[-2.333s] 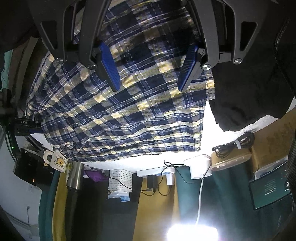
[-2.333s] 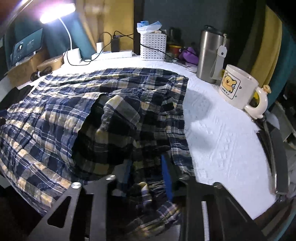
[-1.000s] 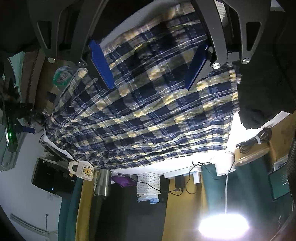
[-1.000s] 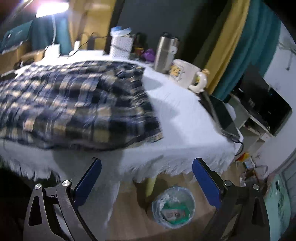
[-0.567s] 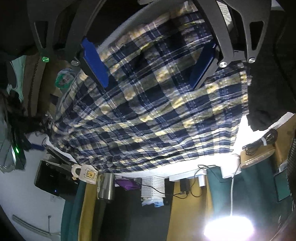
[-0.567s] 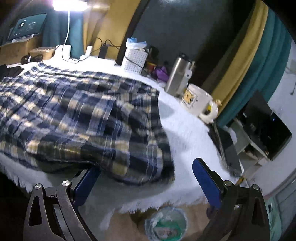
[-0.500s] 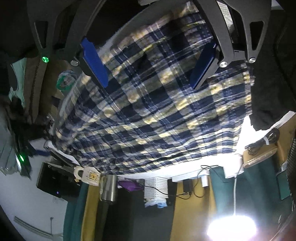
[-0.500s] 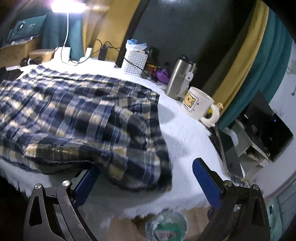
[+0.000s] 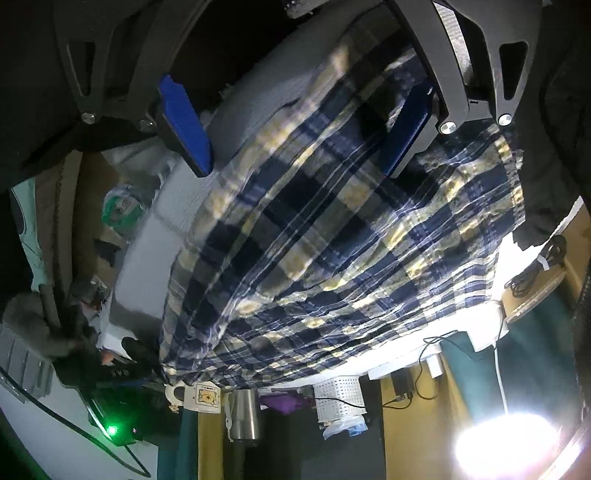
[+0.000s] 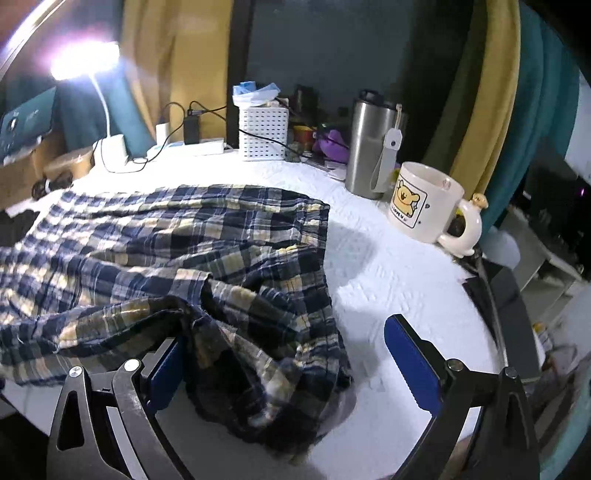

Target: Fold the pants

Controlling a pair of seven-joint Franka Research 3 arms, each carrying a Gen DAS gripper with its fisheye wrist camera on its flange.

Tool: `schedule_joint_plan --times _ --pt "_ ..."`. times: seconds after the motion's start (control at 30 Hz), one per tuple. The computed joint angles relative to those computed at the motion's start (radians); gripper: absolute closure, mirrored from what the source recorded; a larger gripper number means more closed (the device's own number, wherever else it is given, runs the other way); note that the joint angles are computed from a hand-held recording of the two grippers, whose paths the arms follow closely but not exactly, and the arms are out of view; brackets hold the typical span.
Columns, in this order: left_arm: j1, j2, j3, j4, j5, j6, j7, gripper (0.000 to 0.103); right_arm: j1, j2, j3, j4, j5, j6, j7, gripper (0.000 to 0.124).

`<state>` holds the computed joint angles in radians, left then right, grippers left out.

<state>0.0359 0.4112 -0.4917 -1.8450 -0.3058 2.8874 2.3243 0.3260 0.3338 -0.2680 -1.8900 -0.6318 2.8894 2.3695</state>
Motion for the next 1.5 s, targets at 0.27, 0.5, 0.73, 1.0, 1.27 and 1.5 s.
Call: schedule_joint_plan --times 0.27,0.5,0.73,1.0,1.27,1.5 --pt "0.076 0.001 -0.072 -0.012 -0.051 0.012 0.086 0.085 0.009 -0.003 -0.013 0.002 0.009 0.012 0.004 0.024" --pt "0.125 -0.016 -0.11 -0.013 -0.131 0.098 0.117 0.1 0.095 -0.056 -0.068 -0.074 -0.265 -0.026 0.167 0.025" --pt "0.041 0.019 0.004 0.038 -0.01 0.155 -0.046 0.1 0.095 -0.061 0.014 -0.089 -0.45 -0.139 0.2 0.025" --pt "-0.03 0.04 0.102 0.049 0.205 0.074 -0.192 0.081 -0.008 -0.045 0.099 -0.055 -0.415 -0.133 0.206 0.074" --pt "-0.022 0.044 0.103 0.02 0.308 0.174 -0.285 0.097 -0.053 -0.132 0.107 -0.129 -0.394 -0.048 0.289 0.088" --pt "0.263 -0.001 -0.219 -0.052 0.273 0.252 -0.211 0.099 -0.094 -0.211 0.14 -0.177 -0.486 -0.025 0.415 0.099"
